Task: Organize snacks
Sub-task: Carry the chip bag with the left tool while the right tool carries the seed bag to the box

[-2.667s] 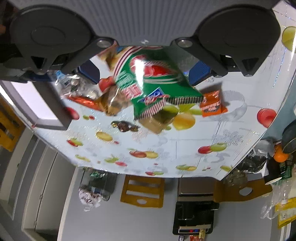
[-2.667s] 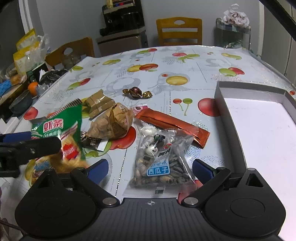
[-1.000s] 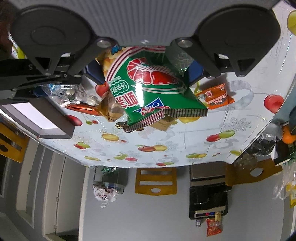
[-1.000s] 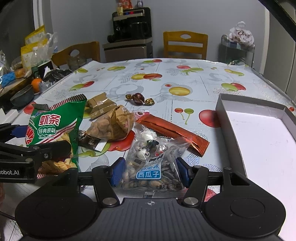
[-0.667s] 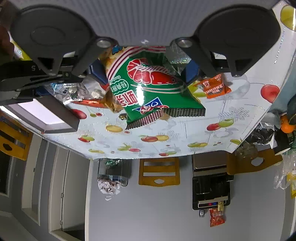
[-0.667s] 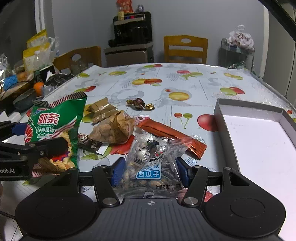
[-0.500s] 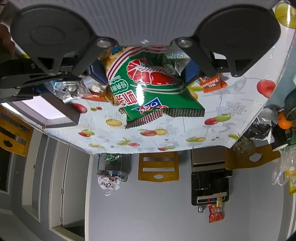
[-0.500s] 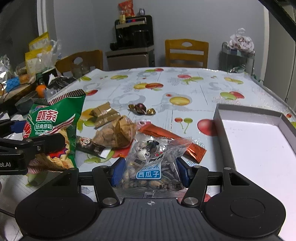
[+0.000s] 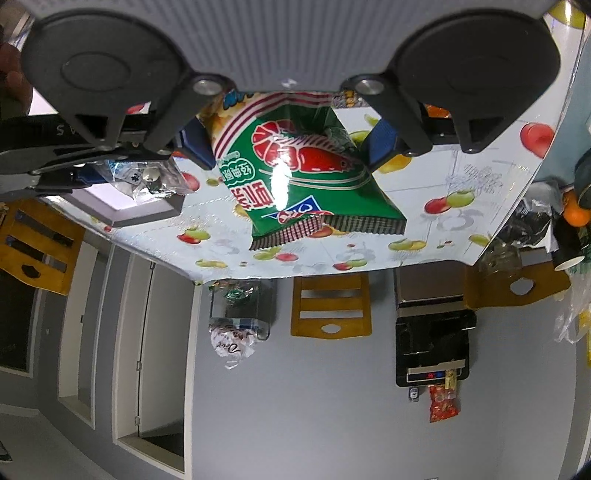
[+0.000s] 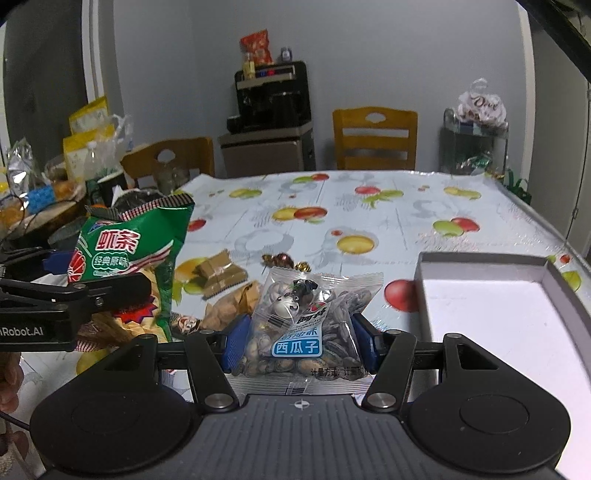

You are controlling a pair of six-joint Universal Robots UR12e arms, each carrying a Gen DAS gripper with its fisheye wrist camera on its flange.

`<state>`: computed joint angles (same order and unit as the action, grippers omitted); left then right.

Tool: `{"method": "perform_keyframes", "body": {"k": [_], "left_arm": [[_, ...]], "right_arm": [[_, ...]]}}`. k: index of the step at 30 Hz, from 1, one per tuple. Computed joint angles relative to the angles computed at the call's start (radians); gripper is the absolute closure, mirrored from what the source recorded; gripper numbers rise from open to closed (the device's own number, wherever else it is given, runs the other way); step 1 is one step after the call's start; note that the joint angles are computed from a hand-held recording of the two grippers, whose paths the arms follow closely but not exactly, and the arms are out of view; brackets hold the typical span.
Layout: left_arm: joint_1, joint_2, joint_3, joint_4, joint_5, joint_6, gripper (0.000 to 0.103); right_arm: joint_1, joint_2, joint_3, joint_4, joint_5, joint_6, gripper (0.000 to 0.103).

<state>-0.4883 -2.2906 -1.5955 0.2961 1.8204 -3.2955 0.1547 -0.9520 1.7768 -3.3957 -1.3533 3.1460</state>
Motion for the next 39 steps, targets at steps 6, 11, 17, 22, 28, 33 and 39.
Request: {"method": "perform_keyframes", "body": {"k": [6,11,17,22,28,33,39], "left_arm": [[-0.013,-0.004,0.024,-0.011,-0.014,0.017,0.019],[-0.022,-0.011,0.051,-0.026,-0.024,0.026,0.019],[-0.031,-0.028,0.096,-0.058,-0.049,0.026,0.020],[-0.040,-0.049,0.146,-0.087,-0.068,0.026,0.020],[-0.054,-0.081,0.220,-0.125,-0.092,0.044,0.021],[-0.064,-0.110,0.291,-0.174,-0.124,0.050,0.021],[-0.076,-0.159,0.401,-0.258,-0.155,0.066,0.021]], "right_arm": [[-0.013,-0.007,0.014,-0.034,0.008,0.012,0.044],[-0.028,-0.012,0.024,-0.069,0.006,0.027,0.044],[-0.051,-0.018,0.039,-0.093,-0.004,0.053,0.044],[-0.070,-0.022,0.055,-0.125,-0.023,0.065,0.044],[-0.096,-0.022,0.066,-0.136,-0.044,0.084,0.044],[-0.116,-0.016,0.068,-0.135,-0.068,0.098,0.044],[-0.142,-0.016,0.069,-0.122,-0.082,0.085,0.044]]}}
